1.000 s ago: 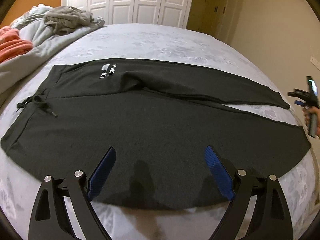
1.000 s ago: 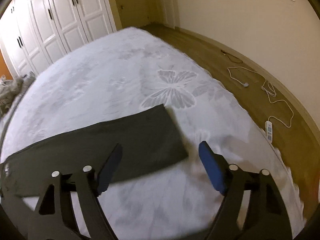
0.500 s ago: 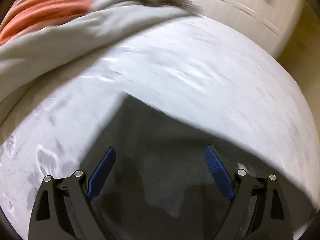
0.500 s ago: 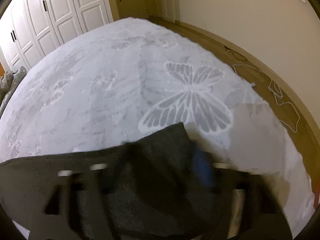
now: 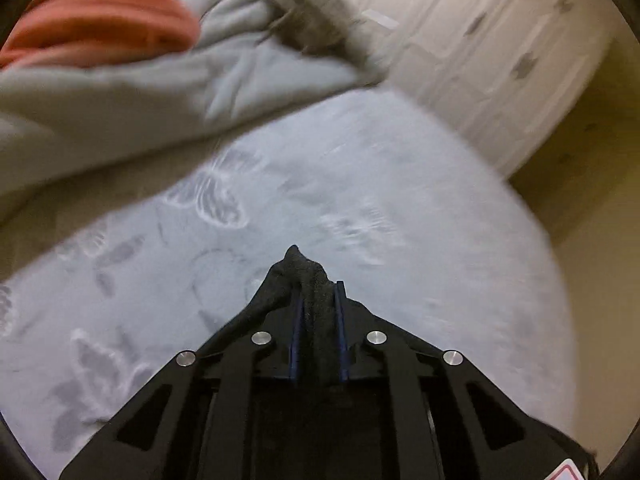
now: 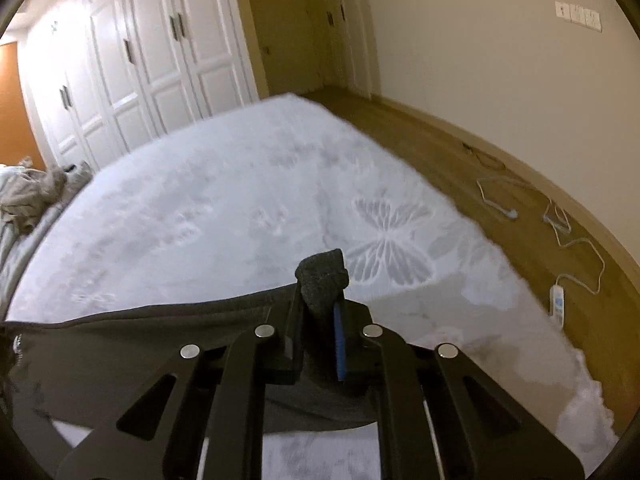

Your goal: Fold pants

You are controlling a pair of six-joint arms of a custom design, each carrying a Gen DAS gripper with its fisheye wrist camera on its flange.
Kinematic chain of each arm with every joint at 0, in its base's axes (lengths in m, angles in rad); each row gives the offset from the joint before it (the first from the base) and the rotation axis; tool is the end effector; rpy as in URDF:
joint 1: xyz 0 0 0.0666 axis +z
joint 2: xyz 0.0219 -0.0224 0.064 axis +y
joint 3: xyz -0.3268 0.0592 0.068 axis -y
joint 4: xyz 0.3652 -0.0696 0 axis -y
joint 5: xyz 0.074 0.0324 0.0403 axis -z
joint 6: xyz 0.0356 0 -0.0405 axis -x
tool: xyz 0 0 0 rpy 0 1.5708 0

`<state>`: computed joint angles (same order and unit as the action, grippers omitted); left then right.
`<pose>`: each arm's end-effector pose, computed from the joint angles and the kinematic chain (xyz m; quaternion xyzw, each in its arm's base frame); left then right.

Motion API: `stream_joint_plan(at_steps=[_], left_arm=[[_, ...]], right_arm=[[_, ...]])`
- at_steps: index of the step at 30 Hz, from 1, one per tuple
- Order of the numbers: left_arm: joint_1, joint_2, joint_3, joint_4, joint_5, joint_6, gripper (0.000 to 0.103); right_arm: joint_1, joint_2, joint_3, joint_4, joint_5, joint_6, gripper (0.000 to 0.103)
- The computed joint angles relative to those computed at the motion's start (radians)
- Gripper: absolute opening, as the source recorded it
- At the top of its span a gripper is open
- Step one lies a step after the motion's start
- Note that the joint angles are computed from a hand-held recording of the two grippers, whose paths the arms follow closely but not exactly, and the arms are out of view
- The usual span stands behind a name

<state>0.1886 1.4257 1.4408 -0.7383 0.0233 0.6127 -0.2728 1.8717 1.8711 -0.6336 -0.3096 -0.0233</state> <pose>0.4807 0.0905 0.3966 -0.3511 0.8412 -0.0969 0.3998 0.6150 -0.1612 0.3582 0.0612 0.8823 0.0810 0.4596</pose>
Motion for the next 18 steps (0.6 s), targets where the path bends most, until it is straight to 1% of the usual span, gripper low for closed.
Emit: stream_joint_plan(at_steps=[2, 3, 4, 5, 6, 7, 8, 9, 10, 11, 12, 13, 14, 15, 16, 17, 18], left_arm=[[0.014, -0.160, -0.099, 0.012, 0.057, -0.034, 0.010], [0.018, -0.235, -0.138, -0.009, 0.068, -0.057, 0.009], [0.019, -0.284, -0.161, -0.032, 0.069, -0.077, 0.009], [0.024, -0.353, -0.199, -0.065, 0.071, -0.100, 0.009], [0.032, -0.392, -0.221, -0.087, 0.077, -0.112, 0.009], [0.043, -0.456, -0.262, -0.133, 0.094, -0.126, 0.009], [0.043, -0.489, -0.291, -0.162, 0.089, -0.133, 0.009], [0.034, -0.528, -0.328, -0.203, 0.067, -0.140, 0.009], [0.036, -0.550, -0.355, -0.223, 0.061, -0.152, 0.011], [0.030, -0.581, -0.393, -0.247, 0.048, -0.158, 0.012], [0.030, -0.610, -0.424, -0.259, 0.046, -0.152, 0.018], [0.023, -0.643, -0.466, -0.261, 0.032, -0.120, 0.018], [0.012, -0.674, -0.500, -0.265, 0.015, -0.073, 0.020], [0.005, -0.705, -0.528, -0.266, 0.023, -0.030, 0.029], [-0.002, -0.729, -0.541, -0.274, 0.039, -0.001, 0.041], [-0.009, -0.760, -0.558, -0.272, 0.071, 0.040, 0.045], [-0.023, -0.788, -0.577, -0.254, 0.091, 0.085, 0.050]], right_arm=[[-0.026, -0.103, -0.111, 0.050, -0.058, 0.036, 0.010], [-0.038, -0.144, -0.156, 0.063, -0.078, 0.055, 0.010], [-0.053, -0.187, -0.201, 0.065, -0.097, 0.085, 0.010], [-0.065, -0.215, -0.233, 0.061, -0.109, 0.111, 0.010], [-0.081, -0.253, -0.281, 0.059, -0.108, 0.145, 0.010], [-0.100, -0.282, -0.323, 0.049, -0.112, 0.171, 0.010], [-0.122, -0.302, -0.358, 0.028, -0.127, 0.186, 0.010], [-0.139, -0.315, -0.385, 0.013, -0.137, 0.195, 0.011], [-0.157, -0.328, -0.421, -0.005, -0.138, 0.206, 0.012], [-0.169, -0.336, -0.453, -0.017, -0.126, 0.217, 0.015], [-0.175, -0.339, -0.471, -0.031, -0.107, 0.225, 0.020], [-0.184, -0.348, -0.501, -0.048, -0.078, 0.231, 0.024], [-0.194, -0.366, -0.536, -0.046, -0.052, 0.221, 0.034], [-0.205, -0.386, -0.566, -0.032, -0.050, 0.205, 0.036], [-0.221, -0.411, -0.596, -0.019, -0.068, 0.182, 0.036], [-0.240, -0.438, -0.618, -0.014, -0.089, 0.152, 0.036], [-0.252, -0.462, -0.633, -0.014, -0.107, 0.124, 0.039]])
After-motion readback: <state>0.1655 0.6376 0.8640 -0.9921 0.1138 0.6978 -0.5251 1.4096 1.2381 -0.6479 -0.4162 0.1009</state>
